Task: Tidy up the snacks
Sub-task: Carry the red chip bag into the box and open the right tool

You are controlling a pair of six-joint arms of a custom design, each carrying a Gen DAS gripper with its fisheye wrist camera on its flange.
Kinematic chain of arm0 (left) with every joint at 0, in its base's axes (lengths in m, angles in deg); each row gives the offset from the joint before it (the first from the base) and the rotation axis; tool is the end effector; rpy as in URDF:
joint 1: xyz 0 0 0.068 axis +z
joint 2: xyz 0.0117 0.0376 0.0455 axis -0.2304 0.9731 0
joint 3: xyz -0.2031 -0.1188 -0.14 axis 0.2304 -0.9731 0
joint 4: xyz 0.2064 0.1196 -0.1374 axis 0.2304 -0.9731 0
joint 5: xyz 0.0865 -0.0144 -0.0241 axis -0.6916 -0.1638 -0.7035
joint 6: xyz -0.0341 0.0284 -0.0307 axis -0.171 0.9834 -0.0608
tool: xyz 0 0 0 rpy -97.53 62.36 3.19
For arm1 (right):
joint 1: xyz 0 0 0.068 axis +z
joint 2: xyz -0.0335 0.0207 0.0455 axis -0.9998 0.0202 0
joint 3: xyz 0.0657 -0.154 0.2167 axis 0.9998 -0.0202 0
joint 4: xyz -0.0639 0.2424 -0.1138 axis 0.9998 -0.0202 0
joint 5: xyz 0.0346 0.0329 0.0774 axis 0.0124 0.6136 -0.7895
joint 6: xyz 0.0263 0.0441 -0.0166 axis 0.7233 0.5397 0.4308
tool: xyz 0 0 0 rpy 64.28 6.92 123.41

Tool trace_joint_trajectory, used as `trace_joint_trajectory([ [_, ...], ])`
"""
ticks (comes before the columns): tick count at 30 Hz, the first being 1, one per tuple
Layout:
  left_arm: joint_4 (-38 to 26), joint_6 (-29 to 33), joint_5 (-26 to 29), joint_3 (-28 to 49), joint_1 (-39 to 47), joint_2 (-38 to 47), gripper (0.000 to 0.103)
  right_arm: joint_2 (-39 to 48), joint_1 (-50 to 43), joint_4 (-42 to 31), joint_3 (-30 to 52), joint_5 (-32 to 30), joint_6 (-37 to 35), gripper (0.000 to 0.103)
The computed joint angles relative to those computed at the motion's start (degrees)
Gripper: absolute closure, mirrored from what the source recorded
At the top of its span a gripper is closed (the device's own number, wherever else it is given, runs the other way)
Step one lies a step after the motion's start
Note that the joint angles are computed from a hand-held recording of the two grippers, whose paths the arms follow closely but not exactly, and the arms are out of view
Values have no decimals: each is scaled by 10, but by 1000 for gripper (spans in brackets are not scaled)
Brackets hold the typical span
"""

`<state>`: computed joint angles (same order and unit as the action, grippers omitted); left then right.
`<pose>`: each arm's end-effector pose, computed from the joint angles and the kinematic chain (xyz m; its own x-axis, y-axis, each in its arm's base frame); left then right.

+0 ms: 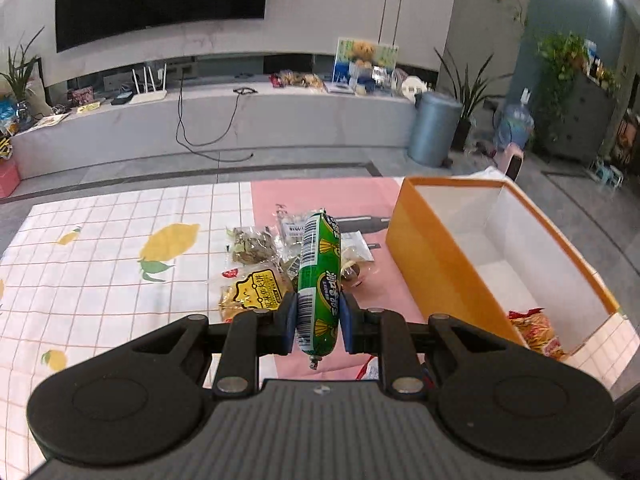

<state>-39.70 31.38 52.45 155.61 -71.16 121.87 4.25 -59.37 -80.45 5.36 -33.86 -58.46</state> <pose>0.2032 -0.2872 0.3100 -0.6636 0.0125 -0.7480 0.1271 0.9872 -0.0963 0.1852 0.0964 0.1596 -0.5431 -0.4070 -0.7344 -0.4013 0.8941 -0.1988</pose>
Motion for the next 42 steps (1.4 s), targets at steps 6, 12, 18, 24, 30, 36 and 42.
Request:
trace_joint_trajectory([
  [6,-20,-38,-45,-25,-40,-50,79,-72,21,-30,-8,12,1,22],
  [12,-46,-59,-87,-21,-79,-76,79,-144,26,-73,6,-3,21,22],
  [18,-55,-65,-128,-2,-117,-82,79,-218,-39,-132,37,-80,33,22],
  [24,-45,-50,-154,27,-142,-67,79,-268,-213,-185,82,-234,31,22],
  [30,-18,-21,-128,72,-134,-14,79,-198,-405,-219,165,-349,-1,22],
  [36,33,17,-78,115,-115,52,79,16,-485,-209,274,-348,-2,22],
  [42,91,52,-10,145,-86,124,79,162,-519,-227,350,-407,35,22],
])
